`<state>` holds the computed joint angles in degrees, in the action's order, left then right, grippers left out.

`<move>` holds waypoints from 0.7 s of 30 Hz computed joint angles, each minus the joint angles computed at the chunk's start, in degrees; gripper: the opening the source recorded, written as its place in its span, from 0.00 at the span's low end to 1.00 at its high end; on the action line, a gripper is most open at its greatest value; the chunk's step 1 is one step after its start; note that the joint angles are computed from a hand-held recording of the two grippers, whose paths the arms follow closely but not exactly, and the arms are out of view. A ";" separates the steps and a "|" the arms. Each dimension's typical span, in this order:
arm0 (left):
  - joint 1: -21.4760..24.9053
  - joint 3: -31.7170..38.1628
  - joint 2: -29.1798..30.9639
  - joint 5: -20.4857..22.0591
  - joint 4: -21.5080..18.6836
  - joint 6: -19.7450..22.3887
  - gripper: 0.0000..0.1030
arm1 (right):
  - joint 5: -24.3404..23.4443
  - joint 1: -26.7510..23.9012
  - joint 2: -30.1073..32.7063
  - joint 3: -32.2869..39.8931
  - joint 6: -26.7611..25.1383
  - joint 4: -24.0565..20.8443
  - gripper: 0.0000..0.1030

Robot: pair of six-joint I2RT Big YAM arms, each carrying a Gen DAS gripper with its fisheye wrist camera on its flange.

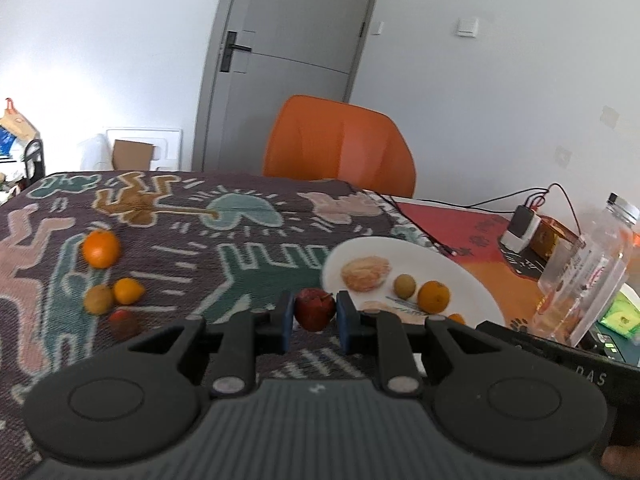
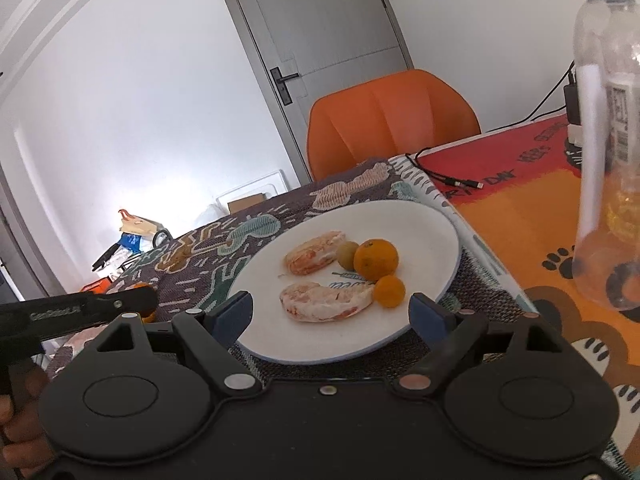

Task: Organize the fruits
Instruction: 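Lower the red fruit onto the plate and open the left tool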

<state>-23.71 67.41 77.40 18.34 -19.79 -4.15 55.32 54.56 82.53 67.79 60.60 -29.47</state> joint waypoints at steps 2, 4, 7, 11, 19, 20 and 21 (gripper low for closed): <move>-0.75 0.65 0.56 0.01 -0.16 0.12 0.20 | 0.53 0.18 -0.70 -0.50 0.05 -0.03 0.84; -1.51 1.33 1.12 -0.22 -0.30 0.44 0.20 | 0.92 0.32 -1.25 -0.86 0.22 -0.24 0.84; -2.60 2.48 2.07 -0.42 -0.51 0.72 0.20 | 1.21 0.40 -1.95 -1.44 0.66 -0.44 0.84; -4.05 4.43 3.76 -1.01 -0.90 1.28 0.20 | 1.67 0.60 -2.58 -2.10 0.93 -0.19 0.84; -6.34 7.97 6.64 -1.56 -2.13 1.98 0.20 | 2.47 0.55 -3.56 -3.09 1.80 -0.24 0.84; -6.56 8.33 6.86 -1.45 -2.29 1.97 0.20 | 2.41 0.47 -3.66 -3.24 1.83 -0.15 0.84; -6.79 8.68 7.07 -1.43 -2.39 1.93 0.20 | 2.29 0.38 -3.73 -3.34 1.91 -0.22 0.84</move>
<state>-30.50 76.09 84.48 16.90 -22.18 -2.21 57.61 54.94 78.81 64.46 62.51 -29.68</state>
